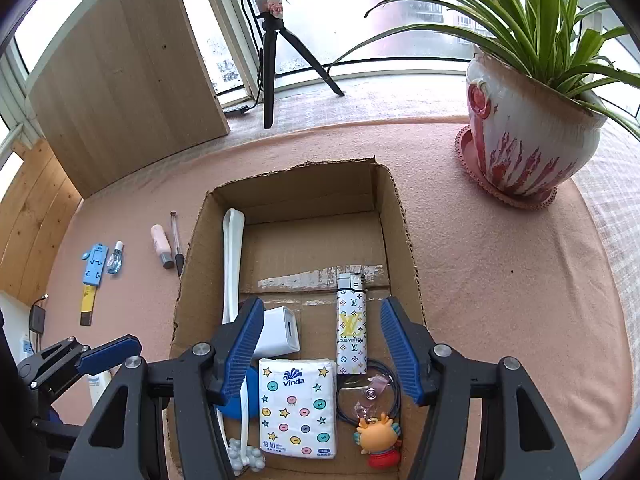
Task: Organize objects
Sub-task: 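Carry the blue lid and lighter into the box and open both grippers, then reach both grippers to the white AQUA sunscreen tube on the table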
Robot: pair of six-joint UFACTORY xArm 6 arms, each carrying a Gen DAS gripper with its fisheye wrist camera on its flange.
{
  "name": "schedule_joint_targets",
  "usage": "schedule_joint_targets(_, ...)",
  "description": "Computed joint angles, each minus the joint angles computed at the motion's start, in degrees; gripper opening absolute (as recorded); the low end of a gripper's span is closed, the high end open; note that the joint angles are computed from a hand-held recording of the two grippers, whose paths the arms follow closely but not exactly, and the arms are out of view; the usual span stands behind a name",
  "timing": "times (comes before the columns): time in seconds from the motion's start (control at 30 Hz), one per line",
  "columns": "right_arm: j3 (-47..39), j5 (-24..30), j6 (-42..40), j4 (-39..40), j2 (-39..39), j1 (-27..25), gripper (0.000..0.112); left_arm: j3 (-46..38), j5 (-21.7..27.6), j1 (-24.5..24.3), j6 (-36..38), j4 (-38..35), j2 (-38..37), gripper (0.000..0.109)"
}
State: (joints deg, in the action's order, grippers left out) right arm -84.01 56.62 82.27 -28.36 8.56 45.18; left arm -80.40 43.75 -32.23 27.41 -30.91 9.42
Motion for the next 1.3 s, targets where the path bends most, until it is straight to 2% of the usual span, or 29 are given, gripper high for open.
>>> schedule_joint_targets(0.1,-1.1,-0.6,0.2,0.3,0.7,0.5,0.057,2.0,-0.3,2.1,-1.0,1.9,-1.6,0.063)
schedule_joint_targets(0.4,-9.9,0.1,-0.9,1.6,7.4,3.6,0.057,8.6,-0.7,9.1,-2.2,5.3,-7.1,0.068)
schedule_joint_targets(0.6,-18.2,-0.2,-3.1,4.0,14.0,5.5,0.057,11.2,0.6,13.4,-0.7,4.4,-9.4,0.068)
schedule_joint_targets(0.77,-22.7,-3.5,-4.9,8.1,18.4,6.3,0.057,13.0,3.0,17.1,1.4,2.1,-10.6,0.068)
schedule_joint_targets(0.87,-28.9,-0.1,-6.2,7.4,22.4,7.5,0.061,14.4,3.8,18.9,2.0,2.1,-11.1,0.068)
schedule_joint_targets(0.93,-31.1,-0.5,-7.6,9.4,24.0,7.7,0.061,15.1,4.5,20.0,2.1,1.8,-11.4,0.068)
schedule_joint_targets(1.0,-32.2,-0.9,-6.4,8.3,24.6,8.3,0.061,16.0,5.1,21.1,3.2,0.2,-11.8,0.068)
schedule_joint_targets(1.17,-39.1,-3.0,-14.5,16.5,29.9,8.5,0.061,17.9,7.2,22.1,5.4,-2.1,-12.5,0.068)
schedule_joint_targets(1.3,-53.5,2.1,-21.1,22.3,39.5,9.3,0.061,19.1,9.2,22.0,7.0,-4.5,-13.0,0.068)
